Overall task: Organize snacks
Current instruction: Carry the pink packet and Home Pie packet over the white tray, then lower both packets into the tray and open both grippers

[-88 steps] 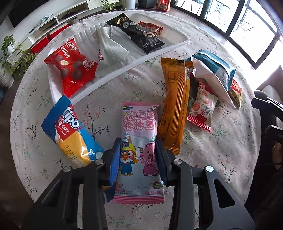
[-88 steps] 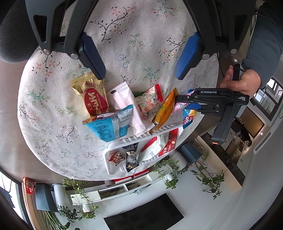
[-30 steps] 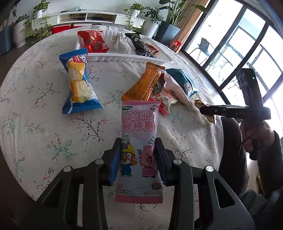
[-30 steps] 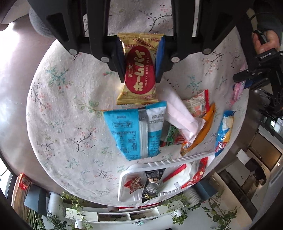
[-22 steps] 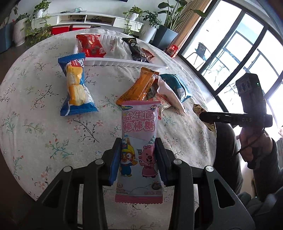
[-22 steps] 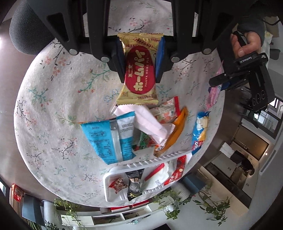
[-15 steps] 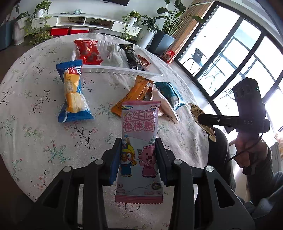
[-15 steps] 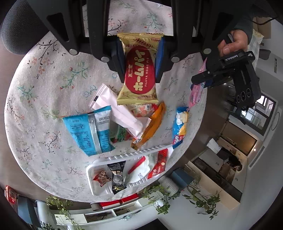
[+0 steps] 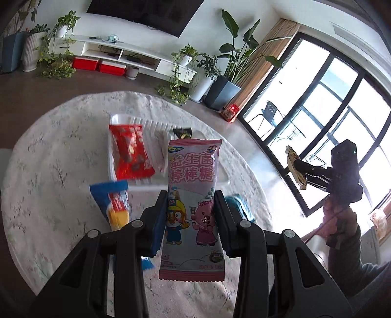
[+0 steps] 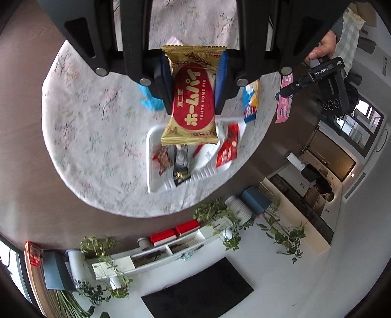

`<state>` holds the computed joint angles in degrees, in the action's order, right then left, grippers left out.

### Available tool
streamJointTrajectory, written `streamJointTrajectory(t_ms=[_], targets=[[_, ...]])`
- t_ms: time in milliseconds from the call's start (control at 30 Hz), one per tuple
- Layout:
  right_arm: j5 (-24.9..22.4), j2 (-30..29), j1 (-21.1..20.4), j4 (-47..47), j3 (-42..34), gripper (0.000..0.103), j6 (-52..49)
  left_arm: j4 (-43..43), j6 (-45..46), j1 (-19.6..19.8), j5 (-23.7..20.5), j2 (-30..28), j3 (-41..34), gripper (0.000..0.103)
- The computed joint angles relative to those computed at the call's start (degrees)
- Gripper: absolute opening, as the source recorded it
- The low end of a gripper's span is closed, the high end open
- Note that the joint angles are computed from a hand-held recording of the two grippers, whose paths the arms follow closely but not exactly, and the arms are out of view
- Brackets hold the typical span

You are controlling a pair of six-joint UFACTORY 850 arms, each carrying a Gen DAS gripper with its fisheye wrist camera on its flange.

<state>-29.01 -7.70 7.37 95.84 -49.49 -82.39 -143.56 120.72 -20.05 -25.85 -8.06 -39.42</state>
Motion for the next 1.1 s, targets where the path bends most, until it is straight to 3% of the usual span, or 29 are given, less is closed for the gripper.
streamJointTrajectory(t_ms=[333,500,700,967,1100], targets=[[2.5,-10.4,4.4,0.1,-16.8,0.033,-0.7,15.0,-10.4,3.8,6.8,-10.6,-19.4,0.034],[5.5,-18.3,7.6,-10.8,-24.9,0.033,9.0,28.5,-23.1,3.3,11.2,-19.5,-29.2,0.034],[8.6,-26.5,10.0,-26.9,-30.9,0.033,23.7,33.3,-29.2,2.7,13.1,-28.2,-35.4,0.034],[11.5,-31.2,11.7,-39.4,-33.9,0.033,34.9,49.7,-45.3,1.5,16.3,-35.8,-42.1,0.035],[12.1,-32.7,12.3,-46.1,-35.0,0.033,40.9,47.4,-43.4,1.2,16.4,-37.0,-43.0,0.035]])
